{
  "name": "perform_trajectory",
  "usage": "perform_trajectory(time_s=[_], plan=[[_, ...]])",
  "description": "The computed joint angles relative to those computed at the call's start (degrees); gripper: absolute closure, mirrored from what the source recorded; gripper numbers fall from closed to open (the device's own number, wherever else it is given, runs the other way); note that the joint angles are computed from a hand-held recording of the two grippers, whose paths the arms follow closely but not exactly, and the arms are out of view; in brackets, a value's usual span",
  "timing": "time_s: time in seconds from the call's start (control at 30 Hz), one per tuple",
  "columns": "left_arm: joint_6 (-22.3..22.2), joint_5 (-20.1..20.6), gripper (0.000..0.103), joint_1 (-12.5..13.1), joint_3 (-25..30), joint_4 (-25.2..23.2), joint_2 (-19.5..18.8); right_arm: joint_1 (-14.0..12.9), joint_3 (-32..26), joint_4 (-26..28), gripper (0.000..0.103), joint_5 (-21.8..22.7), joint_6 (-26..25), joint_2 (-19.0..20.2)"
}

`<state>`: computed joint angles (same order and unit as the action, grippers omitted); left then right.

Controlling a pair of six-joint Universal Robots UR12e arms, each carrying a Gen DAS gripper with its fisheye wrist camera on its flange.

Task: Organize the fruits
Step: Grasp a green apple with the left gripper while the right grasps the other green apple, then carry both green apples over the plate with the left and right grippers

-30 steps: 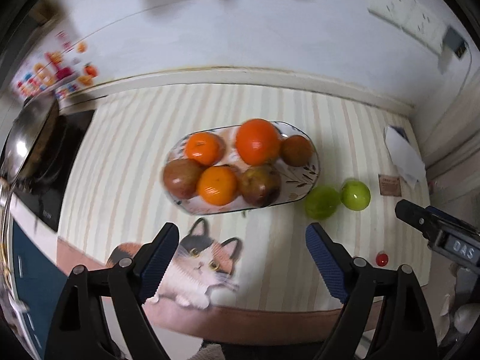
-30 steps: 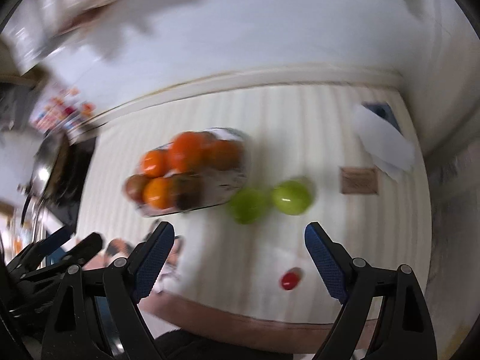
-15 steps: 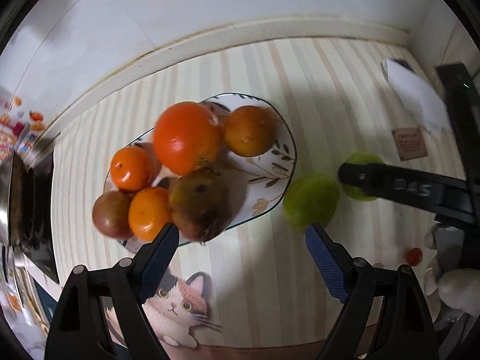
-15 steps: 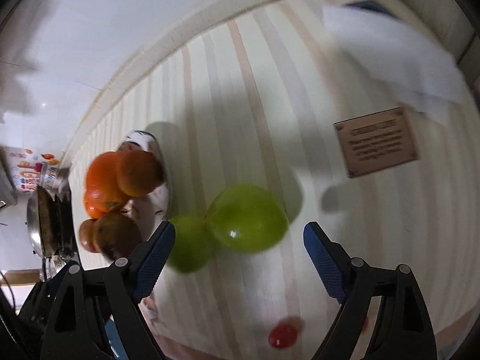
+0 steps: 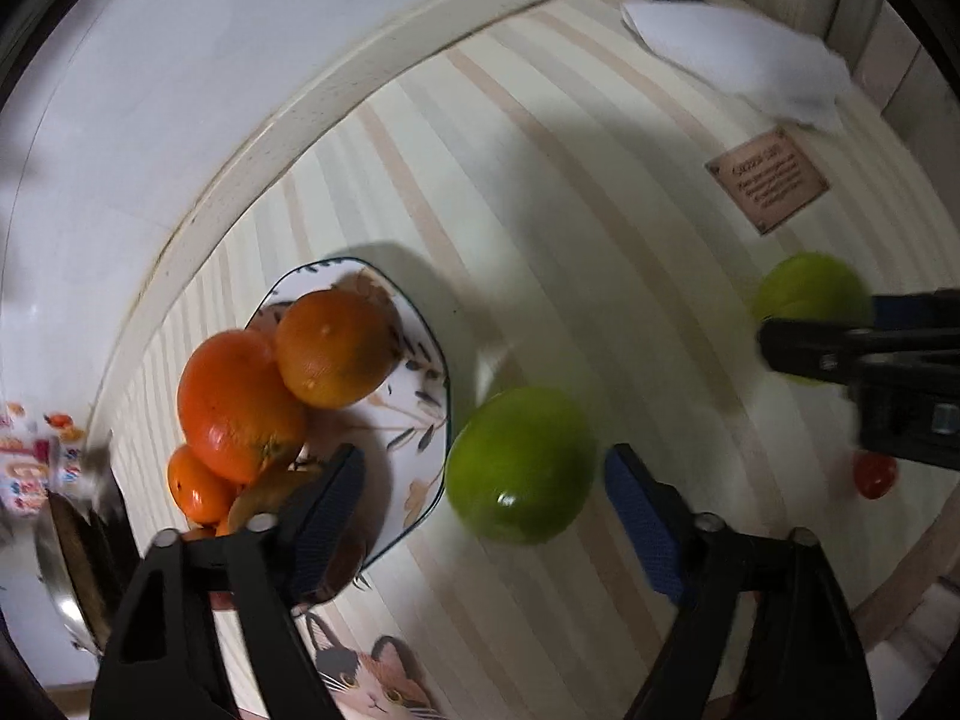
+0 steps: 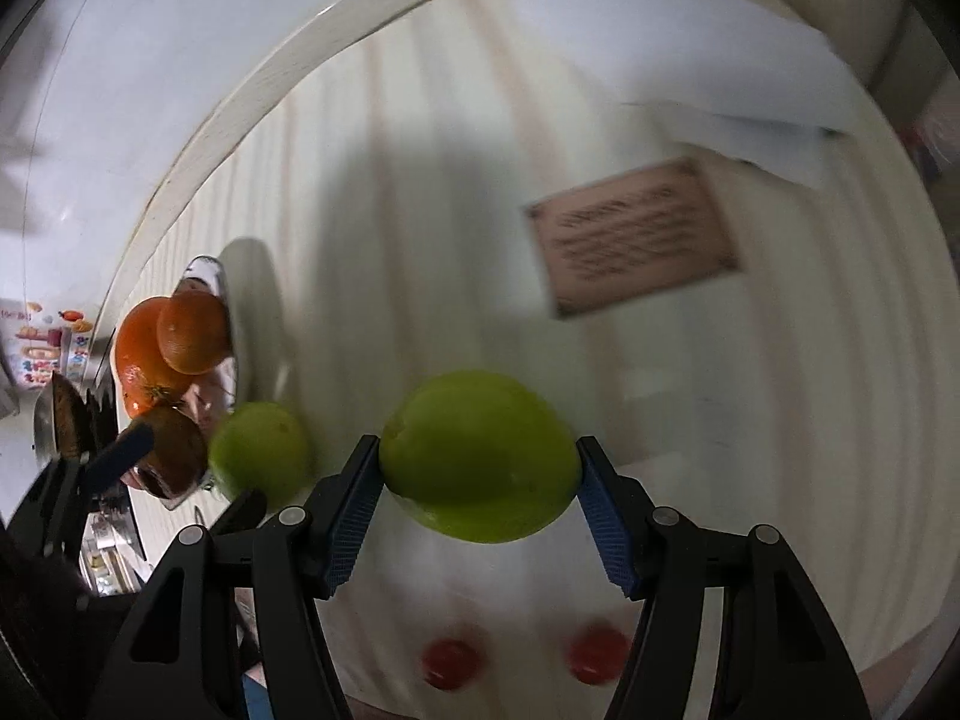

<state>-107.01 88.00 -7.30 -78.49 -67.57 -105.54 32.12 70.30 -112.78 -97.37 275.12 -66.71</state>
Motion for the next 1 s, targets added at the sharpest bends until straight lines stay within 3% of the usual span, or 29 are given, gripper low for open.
perform_trajectory(time_s=[0.07, 0.13, 0.23, 0.33, 0.47, 0.73, 1.0], plan=[[-0.3, -0.7, 0.048, 0.0, 1.0, -3.0, -0.3, 0.2, 0.3, 0.5, 0.037, -0.3, 0.6, -0.3], [-0.1, -1.0, 0.055, 0.0, 0.6, -2.8, 0.1, 0.2, 0.7, 0.7, 0.037, -0.5, 1.1, -0.7], [-0.6, -1.4, 0.055, 0.1, 0.2, -2.2, 0.3, 0.2, 0.7, 0.9, 0.037, -0.5, 1.5, -0.7], [-2.3, -1.9, 0.055, 0.3, 1.6, -4.6, -0.3, 0.4, 0.9, 1.1, 0.037, -0.2, 1.4, -1.0], [-5.2, -2.5, 0.057, 1.3, 3.7, -9.2, -0.9, 0.4, 1.3, 0.8, 0.037, 0.5, 1.2, -1.3], [-11.3, -5.9, 0.059, 4.2, 10.8, -23.2, -4.1, 1.0, -0.2, 2.1, 0.037, 3.3, -2.2, -0.4], [-13.4, -5.8, 0.055, 3.2, 17.0, -28.8, -8.4, 0.8, -1.9, 3.6, 0.037, 2.9, -3.2, 0.6]])
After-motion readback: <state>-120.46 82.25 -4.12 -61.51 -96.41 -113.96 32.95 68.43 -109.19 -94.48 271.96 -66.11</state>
